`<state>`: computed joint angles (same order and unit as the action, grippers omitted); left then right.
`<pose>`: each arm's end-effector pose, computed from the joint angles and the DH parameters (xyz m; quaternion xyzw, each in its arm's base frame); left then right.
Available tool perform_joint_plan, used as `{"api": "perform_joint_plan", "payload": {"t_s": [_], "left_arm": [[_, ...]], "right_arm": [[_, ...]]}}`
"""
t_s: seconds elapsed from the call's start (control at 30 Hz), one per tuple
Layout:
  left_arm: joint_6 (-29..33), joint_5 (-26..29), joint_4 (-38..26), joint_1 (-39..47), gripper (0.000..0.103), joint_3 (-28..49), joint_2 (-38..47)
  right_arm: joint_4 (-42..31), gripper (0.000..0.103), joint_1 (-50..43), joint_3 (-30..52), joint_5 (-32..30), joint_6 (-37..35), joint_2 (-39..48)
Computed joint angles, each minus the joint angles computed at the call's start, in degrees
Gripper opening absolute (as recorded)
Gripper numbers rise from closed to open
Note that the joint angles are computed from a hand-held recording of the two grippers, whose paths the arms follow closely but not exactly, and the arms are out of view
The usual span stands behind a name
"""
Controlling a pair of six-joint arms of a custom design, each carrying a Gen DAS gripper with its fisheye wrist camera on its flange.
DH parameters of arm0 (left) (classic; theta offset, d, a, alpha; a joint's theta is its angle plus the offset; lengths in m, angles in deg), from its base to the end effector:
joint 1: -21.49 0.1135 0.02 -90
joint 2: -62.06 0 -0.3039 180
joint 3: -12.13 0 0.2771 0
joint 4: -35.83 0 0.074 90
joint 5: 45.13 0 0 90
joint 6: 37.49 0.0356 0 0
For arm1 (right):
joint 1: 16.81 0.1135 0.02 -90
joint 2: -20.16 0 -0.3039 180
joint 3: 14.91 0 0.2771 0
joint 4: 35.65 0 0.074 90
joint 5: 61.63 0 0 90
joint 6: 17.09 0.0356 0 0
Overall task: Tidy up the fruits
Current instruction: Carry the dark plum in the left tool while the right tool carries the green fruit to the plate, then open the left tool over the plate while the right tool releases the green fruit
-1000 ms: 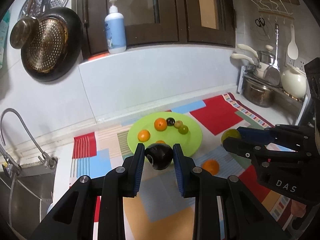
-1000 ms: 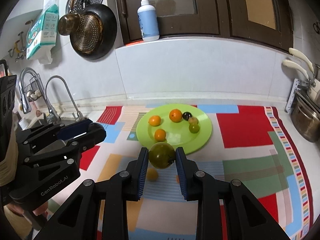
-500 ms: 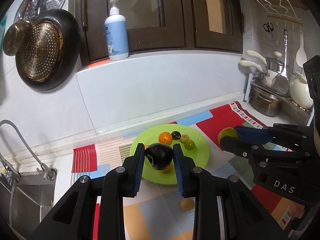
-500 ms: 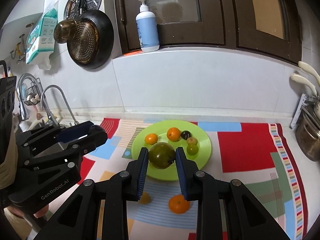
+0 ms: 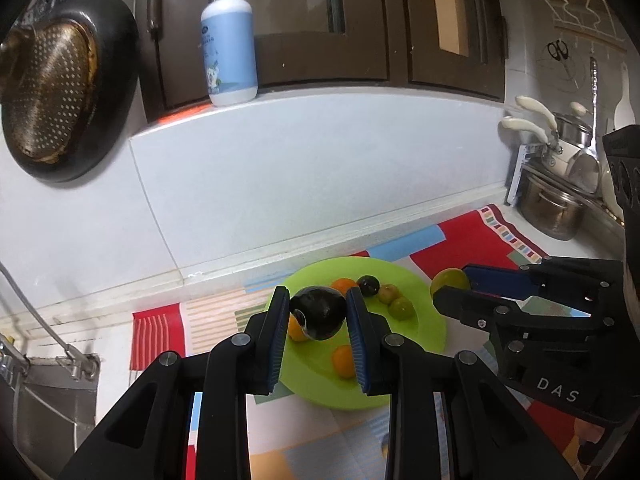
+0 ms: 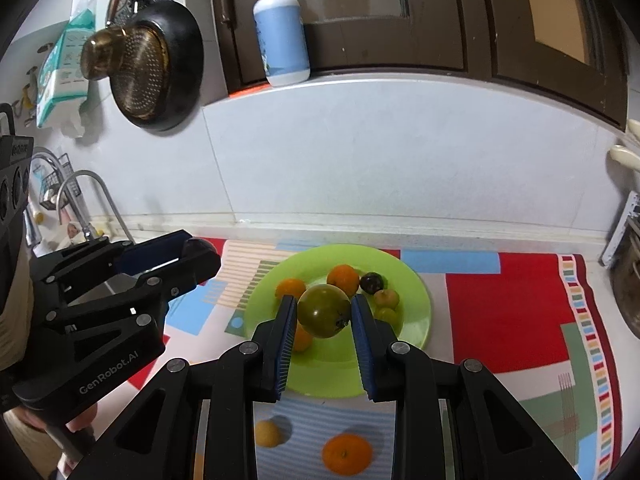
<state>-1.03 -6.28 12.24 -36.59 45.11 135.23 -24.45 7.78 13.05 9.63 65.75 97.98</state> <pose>0.1220 -0.1434 0.1391 -0.0630 0.8817 0.0670 0.4628 0.1940 0.1014 0.1314 -0.3111 0.8361 0.2098 0.4002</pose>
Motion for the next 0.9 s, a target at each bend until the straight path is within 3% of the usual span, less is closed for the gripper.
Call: {"api": "perform_joint_plan", "payload": {"t_s": [0.37,0.9], "left_arm": [[12.57,9.3,21.37,12.23,0.029,-3.86,8.99],[19.8,18.28,38.65,21.03,0.029,-3.93,23.31]], "right_arm": [[5.64,0.029,-0.34,6.97,-0.04,-1.17,16.09],[7.17,0.029,-0.61,14.33,0.11,-1.65,28.99]]}}
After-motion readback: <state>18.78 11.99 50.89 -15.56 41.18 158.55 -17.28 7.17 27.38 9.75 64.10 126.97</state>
